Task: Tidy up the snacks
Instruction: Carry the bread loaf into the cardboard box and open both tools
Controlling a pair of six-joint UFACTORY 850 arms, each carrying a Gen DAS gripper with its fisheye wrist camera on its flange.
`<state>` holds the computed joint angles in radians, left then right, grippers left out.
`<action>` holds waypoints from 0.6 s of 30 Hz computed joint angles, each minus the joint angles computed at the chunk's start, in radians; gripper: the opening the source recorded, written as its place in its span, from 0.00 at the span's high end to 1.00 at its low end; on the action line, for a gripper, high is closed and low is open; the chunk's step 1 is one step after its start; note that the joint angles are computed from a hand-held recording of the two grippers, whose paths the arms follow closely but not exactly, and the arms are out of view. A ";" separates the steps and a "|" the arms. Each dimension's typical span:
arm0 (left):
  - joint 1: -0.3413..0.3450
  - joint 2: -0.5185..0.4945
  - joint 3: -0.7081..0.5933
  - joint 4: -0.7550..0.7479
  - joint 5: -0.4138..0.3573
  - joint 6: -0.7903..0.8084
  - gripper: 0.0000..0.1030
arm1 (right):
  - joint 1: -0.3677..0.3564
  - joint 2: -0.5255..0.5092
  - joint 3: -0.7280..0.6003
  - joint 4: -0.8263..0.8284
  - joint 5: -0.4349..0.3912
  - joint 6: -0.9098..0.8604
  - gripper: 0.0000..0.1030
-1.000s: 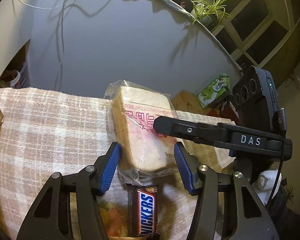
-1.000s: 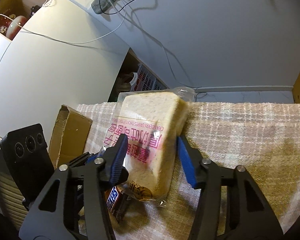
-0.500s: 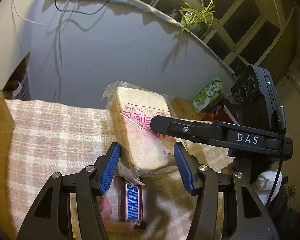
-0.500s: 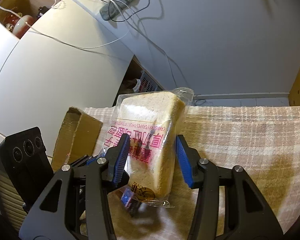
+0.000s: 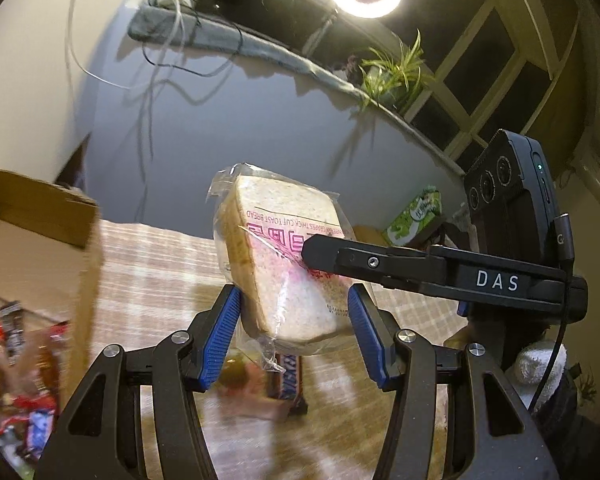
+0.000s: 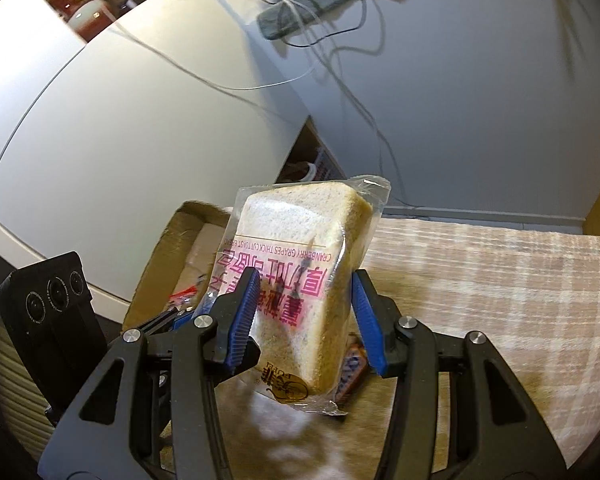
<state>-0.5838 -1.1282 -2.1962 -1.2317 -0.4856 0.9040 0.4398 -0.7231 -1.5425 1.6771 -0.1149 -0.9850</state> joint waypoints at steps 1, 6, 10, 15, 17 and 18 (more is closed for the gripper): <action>0.002 0.016 0.025 -0.022 0.014 0.027 0.47 | 0.006 -0.003 -0.010 -0.037 0.003 0.035 0.52; 0.030 0.110 0.185 -0.172 0.061 0.196 0.47 | 0.040 -0.043 -0.098 -0.387 0.002 0.367 0.52; 0.054 0.167 0.283 -0.272 0.085 0.304 0.47 | 0.065 -0.101 -0.199 -0.682 -0.025 0.648 0.52; 0.087 0.230 0.397 -0.409 0.108 0.436 0.47 | 0.098 -0.180 -0.339 -0.928 -0.079 0.869 0.52; 0.101 0.245 0.426 -0.442 0.112 0.467 0.47 | 0.107 -0.213 -0.395 -1.004 -0.103 0.937 0.52; 0.105 0.248 0.432 -0.448 0.113 0.471 0.47 | 0.110 -0.231 -0.425 -1.019 -0.117 0.949 0.52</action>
